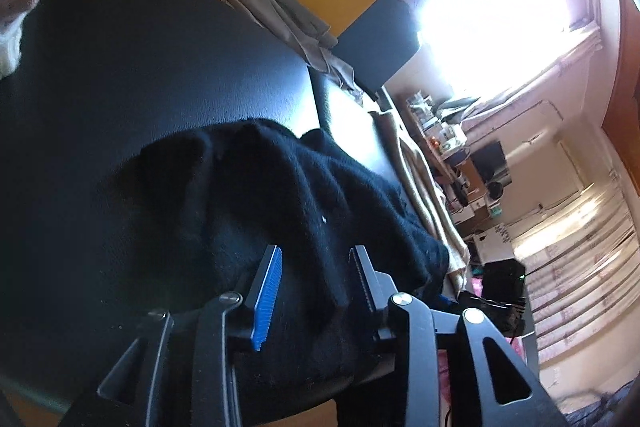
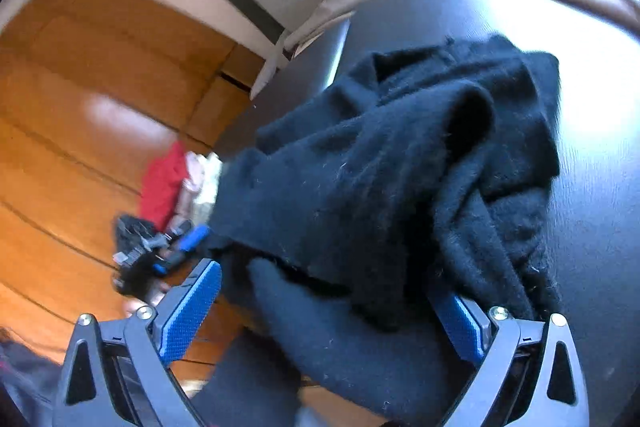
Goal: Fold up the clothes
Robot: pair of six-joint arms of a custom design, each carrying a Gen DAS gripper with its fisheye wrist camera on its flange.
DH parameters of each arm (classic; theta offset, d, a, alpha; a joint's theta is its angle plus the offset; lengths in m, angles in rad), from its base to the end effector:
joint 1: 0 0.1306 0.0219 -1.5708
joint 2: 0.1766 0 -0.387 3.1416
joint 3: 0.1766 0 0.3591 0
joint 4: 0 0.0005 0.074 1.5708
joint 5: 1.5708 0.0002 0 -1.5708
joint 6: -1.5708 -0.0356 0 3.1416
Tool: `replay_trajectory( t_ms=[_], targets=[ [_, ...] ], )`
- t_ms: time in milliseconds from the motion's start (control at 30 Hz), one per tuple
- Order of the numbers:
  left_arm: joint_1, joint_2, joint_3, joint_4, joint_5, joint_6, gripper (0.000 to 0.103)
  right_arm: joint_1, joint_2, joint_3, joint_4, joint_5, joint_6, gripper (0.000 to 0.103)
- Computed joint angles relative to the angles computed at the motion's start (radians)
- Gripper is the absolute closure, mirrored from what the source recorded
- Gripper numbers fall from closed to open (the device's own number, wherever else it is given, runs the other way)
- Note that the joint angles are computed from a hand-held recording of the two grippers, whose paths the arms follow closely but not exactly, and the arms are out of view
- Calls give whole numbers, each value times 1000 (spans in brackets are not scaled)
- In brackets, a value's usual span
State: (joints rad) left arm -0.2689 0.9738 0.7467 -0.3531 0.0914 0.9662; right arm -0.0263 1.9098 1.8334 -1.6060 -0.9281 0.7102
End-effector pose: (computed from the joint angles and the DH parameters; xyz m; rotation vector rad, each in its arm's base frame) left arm 0.2933 -0.0847 0.3429 -0.7201 2.1446 -0.7918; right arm 0.5605 0.0133 0.3452 -0.8088 2.4905 1.2749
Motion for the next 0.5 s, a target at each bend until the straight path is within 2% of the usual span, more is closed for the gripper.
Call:
replay_trajectory(
  t_ms=[33, 67, 100, 133, 233, 300, 367, 400, 500],
  targets=[
    [-4, 7, 2, 3, 3, 1, 68, 11, -28, -28, 64, 51, -29, 27],
    [-8, 15, 3, 7, 6, 2, 68, 17, -45, -44, 102, 86, -52, 41],
    [-12, 24, 8, 9, 7, -1, 68, 23, -57, -55, 129, 119, -70, 76],
    [-18, 37, 17, 5, 3, -6, 68, 26, -56, -52, 126, 142, -81, 95],
    [-25, 56, 31, -2, 0, -12, 68, 30, -65, -46, 133, 144, -78, 95],
    [-23, 57, 30, 1, 6, -9, 68, 26, -64, -11, 110, 87, -58, 95],
    [-20, 57, 28, 4, 13, -6, 68, 29, -47, 55, 109, 25, -80, 95],
    [-19, 57, 28, 6, 16, -4, 68, 30, -29, 94, 116, -2, -106, 95],
    [-16, 58, 25, 11, 26, 1, 68, 53, 51, 248, 189, -46, -259, 95]
  ],
)
